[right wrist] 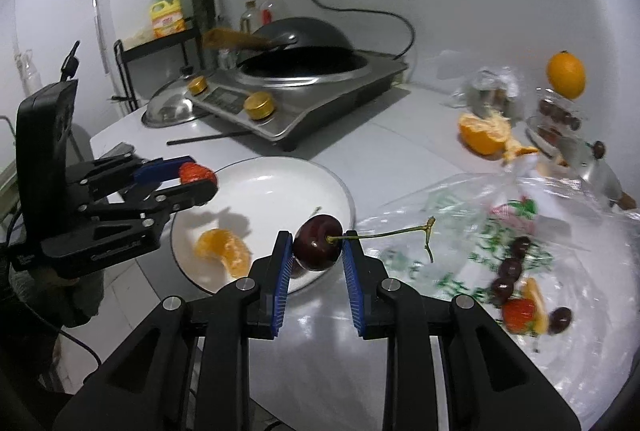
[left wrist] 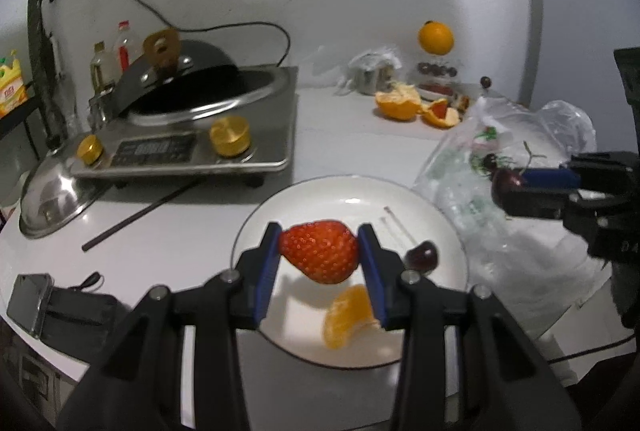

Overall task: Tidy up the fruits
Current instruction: 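Carry the strawberry to the white plate with the left gripper while the right carries the cherry, then open both grippers to release the strawberry and cherry onto the plate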

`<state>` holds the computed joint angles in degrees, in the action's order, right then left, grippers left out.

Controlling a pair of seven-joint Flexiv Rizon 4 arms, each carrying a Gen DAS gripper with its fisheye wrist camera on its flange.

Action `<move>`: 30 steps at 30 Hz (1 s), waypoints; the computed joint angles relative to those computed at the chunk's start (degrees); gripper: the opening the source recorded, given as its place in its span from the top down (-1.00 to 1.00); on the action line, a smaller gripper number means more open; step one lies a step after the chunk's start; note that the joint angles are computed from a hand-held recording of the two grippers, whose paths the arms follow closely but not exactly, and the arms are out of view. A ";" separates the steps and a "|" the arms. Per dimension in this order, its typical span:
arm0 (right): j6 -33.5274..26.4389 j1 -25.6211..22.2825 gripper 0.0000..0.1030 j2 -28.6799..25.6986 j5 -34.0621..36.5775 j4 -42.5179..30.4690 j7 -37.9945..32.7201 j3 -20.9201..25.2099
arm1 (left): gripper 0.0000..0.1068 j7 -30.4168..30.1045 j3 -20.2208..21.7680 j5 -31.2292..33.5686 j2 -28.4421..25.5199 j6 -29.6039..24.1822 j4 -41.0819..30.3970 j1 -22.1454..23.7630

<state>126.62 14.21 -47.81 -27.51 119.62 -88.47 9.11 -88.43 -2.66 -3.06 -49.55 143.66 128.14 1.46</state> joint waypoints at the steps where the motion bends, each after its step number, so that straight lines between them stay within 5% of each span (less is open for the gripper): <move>1: -0.46 0.17 0.47 -0.33 -0.30 -0.34 0.14 0.21 | 0.25 -0.04 -0.04 0.34 -0.18 -0.28 -0.20 0.37; 24: -11.43 5.79 0.47 -3.23 1.63 -4.50 -2.76 0.25 | 0.23 -2.38 -1.63 5.36 -3.04 -4.18 -2.18 4.90; 30: -10.80 5.44 0.30 -2.90 2.86 -4.25 -3.24 0.61 | 0.01 -2.36 -1.01 4.05 -2.30 -2.52 -1.21 3.53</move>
<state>115.82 19.65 -50.70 -24.66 115.37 -91.71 9.72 -90.78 -3.67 0.99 -51.85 141.14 126.93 4.99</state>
